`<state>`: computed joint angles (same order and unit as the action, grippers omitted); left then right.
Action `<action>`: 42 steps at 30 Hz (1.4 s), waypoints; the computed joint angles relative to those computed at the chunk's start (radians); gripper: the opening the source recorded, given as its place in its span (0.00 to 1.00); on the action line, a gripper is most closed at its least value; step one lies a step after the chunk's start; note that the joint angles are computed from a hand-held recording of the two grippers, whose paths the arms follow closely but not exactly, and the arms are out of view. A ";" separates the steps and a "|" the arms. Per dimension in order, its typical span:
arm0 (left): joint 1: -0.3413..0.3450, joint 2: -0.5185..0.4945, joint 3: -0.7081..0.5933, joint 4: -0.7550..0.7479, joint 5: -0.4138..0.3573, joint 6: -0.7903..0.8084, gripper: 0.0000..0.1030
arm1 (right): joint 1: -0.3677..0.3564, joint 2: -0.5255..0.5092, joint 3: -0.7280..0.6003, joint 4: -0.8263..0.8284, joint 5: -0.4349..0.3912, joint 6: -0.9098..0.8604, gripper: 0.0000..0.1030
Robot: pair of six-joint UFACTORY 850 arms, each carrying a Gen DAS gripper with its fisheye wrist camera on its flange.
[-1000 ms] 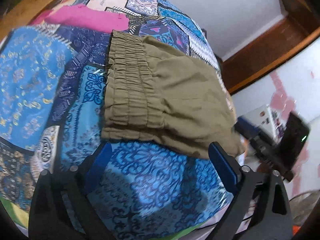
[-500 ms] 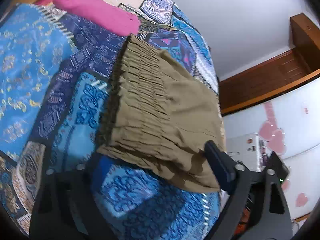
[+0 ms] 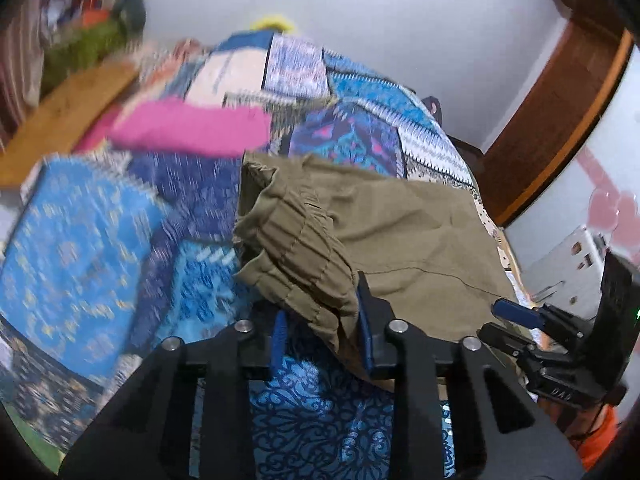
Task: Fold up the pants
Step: 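Grasp the waistband with the left gripper and lift it up, then fold the waistband with the left gripper over onto the pant legs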
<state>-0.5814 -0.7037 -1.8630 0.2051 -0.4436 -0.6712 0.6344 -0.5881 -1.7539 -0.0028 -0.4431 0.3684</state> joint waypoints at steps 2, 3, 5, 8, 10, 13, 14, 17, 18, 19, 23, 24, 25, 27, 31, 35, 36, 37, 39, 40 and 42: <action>-0.006 0.009 0.001 0.078 -0.009 -0.049 0.27 | 0.004 -0.008 -0.026 -0.036 -0.002 0.023 0.44; -0.008 0.020 0.009 0.132 -0.013 -0.083 0.26 | 0.006 -0.012 -0.035 -0.055 -0.002 0.034 0.44; -0.013 0.046 0.033 0.230 -0.011 -0.146 0.26 | 0.009 -0.030 -0.073 -0.080 0.002 0.052 0.44; -0.026 0.075 0.058 0.436 -0.024 -0.286 0.25 | 0.009 -0.075 -0.146 -0.019 -0.006 0.003 0.44; -0.034 0.092 0.073 0.546 -0.032 -0.357 0.24 | 0.015 -0.128 -0.226 0.018 -0.042 -0.042 0.44; -0.043 0.143 0.126 0.670 -0.026 -0.442 0.23 | 0.031 -0.221 -0.369 0.077 -0.139 -0.139 0.44; -0.043 0.158 0.140 0.693 -0.016 -0.455 0.23 | 0.036 -0.248 -0.411 0.104 -0.169 -0.179 0.44; -0.049 0.189 0.168 0.730 0.000 -0.472 0.21 | 0.046 -0.312 -0.510 0.215 -0.245 -0.311 0.44; -0.051 0.193 0.169 0.727 0.009 -0.466 0.21 | 0.049 -0.325 -0.527 0.233 -0.258 -0.334 0.44; -0.054 0.194 0.169 0.729 0.010 -0.462 0.21 | 0.052 -0.326 -0.528 0.233 -0.257 -0.339 0.44; -0.074 0.192 0.161 0.808 -0.014 -0.497 0.21 | 0.052 -0.275 -0.453 0.222 -0.207 -0.307 0.44; -0.079 0.191 0.158 0.813 -0.016 -0.500 0.21 | 0.051 -0.244 -0.408 0.214 -0.176 -0.289 0.44; -0.081 0.192 0.156 0.813 -0.015 -0.497 0.21 | 0.048 -0.191 -0.329 0.198 -0.127 -0.269 0.44; -0.084 0.190 0.147 0.805 -0.016 -0.482 0.21 | 0.045 -0.118 -0.222 0.145 -0.069 -0.217 0.44; -0.094 0.182 0.128 0.797 -0.020 -0.455 0.21 | 0.031 0.024 -0.015 -0.062 -0.005 0.009 0.44; -0.108 0.171 0.106 0.802 -0.020 -0.434 0.21 | 0.015 0.121 0.143 -0.210 0.004 0.205 0.44; -0.113 0.166 0.096 0.795 -0.019 -0.420 0.21 | 0.012 0.130 0.158 -0.209 0.003 0.220 0.44; -0.116 0.160 0.086 0.788 -0.019 -0.410 0.21 | 0.005 0.142 0.188 -0.200 0.009 0.235 0.44; -0.127 0.144 0.059 0.759 -0.021 -0.374 0.21 | 0.001 0.148 0.211 -0.194 0.012 0.255 0.44; -0.131 0.137 0.047 0.746 -0.022 -0.357 0.21 | -0.001 0.149 0.217 -0.183 0.016 0.256 0.44; -0.142 0.116 0.015 0.725 -0.031 -0.323 0.21 | -0.008 0.150 0.235 -0.136 0.051 0.237 0.44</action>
<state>-0.7238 -0.5876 -1.8479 0.9302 -0.4743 -0.9938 0.6266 -0.4379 -1.5192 -0.1392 -0.3920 0.6050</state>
